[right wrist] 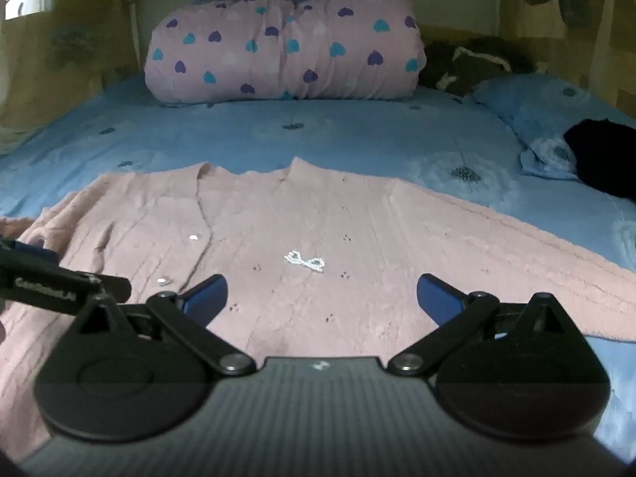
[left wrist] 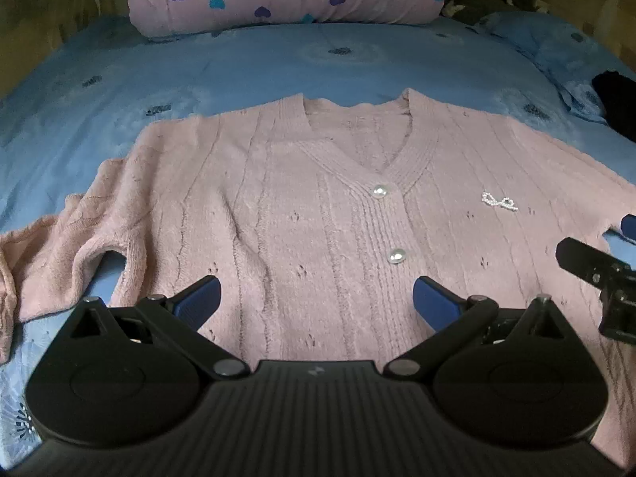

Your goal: Fold small clothes

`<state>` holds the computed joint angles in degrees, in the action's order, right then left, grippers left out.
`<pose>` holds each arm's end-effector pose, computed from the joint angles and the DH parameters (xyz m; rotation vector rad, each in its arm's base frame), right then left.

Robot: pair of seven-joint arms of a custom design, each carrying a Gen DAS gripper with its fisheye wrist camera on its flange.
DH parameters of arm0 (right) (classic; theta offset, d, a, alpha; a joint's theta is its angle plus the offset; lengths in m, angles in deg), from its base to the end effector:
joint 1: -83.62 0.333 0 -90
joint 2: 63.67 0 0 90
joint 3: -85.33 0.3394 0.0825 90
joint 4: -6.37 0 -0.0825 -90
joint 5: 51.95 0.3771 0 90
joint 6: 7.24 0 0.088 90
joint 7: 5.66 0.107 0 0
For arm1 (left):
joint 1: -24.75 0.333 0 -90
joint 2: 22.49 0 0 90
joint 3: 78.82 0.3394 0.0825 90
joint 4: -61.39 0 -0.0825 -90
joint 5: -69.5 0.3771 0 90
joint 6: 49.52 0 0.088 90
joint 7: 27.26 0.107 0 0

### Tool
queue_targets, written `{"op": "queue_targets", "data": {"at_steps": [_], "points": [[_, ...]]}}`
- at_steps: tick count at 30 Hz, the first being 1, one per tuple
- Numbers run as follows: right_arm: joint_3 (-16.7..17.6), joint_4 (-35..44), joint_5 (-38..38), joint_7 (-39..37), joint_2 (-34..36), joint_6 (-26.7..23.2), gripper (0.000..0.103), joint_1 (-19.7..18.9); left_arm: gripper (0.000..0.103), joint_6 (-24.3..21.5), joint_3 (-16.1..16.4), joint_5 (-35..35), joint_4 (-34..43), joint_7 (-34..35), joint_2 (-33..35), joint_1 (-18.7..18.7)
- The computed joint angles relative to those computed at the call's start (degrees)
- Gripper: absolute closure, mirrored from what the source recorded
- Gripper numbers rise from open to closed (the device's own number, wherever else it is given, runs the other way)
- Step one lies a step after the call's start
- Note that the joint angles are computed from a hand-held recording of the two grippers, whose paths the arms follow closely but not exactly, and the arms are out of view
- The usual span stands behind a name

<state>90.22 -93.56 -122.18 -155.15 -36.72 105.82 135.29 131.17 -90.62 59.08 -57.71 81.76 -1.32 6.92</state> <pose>0.4213 0.5166 0.3454 -1.2522 1.9939 -1.1212 0.5685 -0.2924 0.3604 -1.2107 2.3675 -0.8661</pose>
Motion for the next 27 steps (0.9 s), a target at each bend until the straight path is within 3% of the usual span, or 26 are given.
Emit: {"op": "queue_targets", "data": {"at_steps": [10, 17, 24, 27], "points": [[0.57, -2.07, 1.96, 1.3, -1.37, 2.44, 0.0, -1.1, 0.0, 2.0, 3.48, 1.29, -0.49, -1.95, 0.45, -3.55], [0.8, -2.69, 2.47, 1.53, -1.76, 2.5, 0.0, -1.36, 0.0, 2.26, 8.73, 2.57, -0.24, -4.14, 0.81, -8.04], [0.84, -2.52, 2.85, 0.81, -1.59, 2.79, 0.0, -1.52, 0.0, 2.26, 9.53, 3.27, -0.28, -5.39, 0.87, -8.6], [0.75, -2.48, 2.71, 1.09, -1.52, 2.74, 0.0, -1.41, 0.0, 4.44, 7.98, 2.6, -0.68, -5.6, 1.25, -7.39]]}}
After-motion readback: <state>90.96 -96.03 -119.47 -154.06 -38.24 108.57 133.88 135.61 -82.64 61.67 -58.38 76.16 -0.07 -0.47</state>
